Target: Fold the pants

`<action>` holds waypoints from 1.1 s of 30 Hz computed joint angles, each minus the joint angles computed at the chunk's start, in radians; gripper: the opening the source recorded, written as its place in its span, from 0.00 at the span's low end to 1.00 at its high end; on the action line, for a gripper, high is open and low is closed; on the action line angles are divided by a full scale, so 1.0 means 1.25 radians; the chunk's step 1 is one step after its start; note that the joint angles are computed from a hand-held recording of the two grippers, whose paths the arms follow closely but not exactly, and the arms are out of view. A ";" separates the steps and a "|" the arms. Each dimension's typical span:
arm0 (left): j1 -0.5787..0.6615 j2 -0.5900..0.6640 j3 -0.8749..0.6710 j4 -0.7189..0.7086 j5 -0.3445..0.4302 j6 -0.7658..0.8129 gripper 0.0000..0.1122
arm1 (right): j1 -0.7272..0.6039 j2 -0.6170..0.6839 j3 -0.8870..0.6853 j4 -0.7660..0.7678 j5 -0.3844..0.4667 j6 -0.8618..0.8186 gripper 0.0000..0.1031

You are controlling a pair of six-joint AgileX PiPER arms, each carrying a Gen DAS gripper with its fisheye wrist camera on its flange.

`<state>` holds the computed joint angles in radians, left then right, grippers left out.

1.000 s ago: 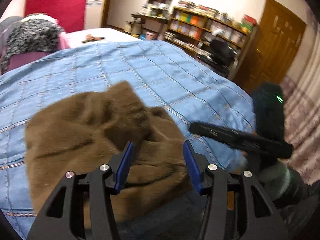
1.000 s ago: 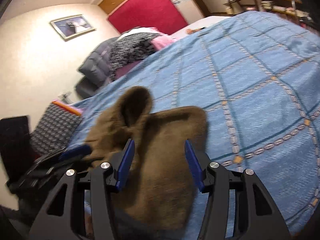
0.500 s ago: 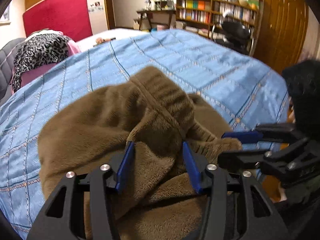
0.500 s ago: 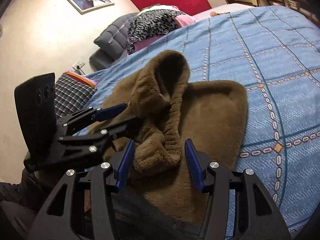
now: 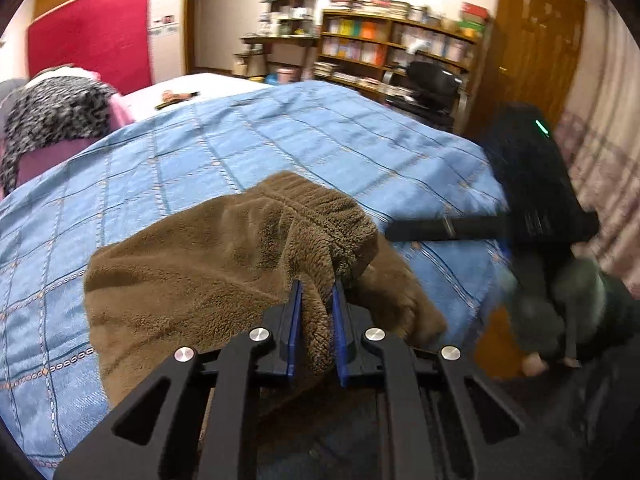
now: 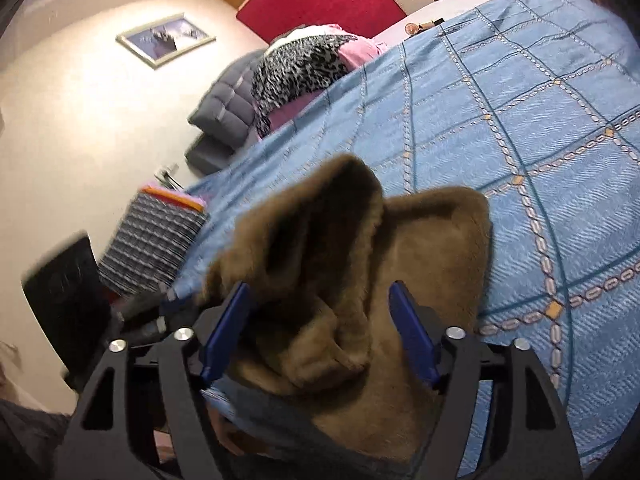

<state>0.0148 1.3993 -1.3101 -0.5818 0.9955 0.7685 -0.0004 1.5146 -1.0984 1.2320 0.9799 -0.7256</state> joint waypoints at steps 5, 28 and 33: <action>-0.040 -0.033 0.089 0.008 -0.015 0.060 0.09 | 0.037 0.044 -0.070 -0.013 -0.005 0.063 0.85; 0.348 0.022 0.032 -0.273 0.084 0.083 0.32 | 0.177 0.105 -0.193 -0.223 -0.095 0.241 0.26; 0.333 0.043 0.012 -0.250 0.061 0.051 0.32 | 0.128 0.039 -0.203 -0.212 -0.093 0.221 0.25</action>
<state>0.4309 1.4530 -1.2956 -0.8948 1.0720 0.8326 0.1601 1.5637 -1.3518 0.9675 0.8633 -0.4490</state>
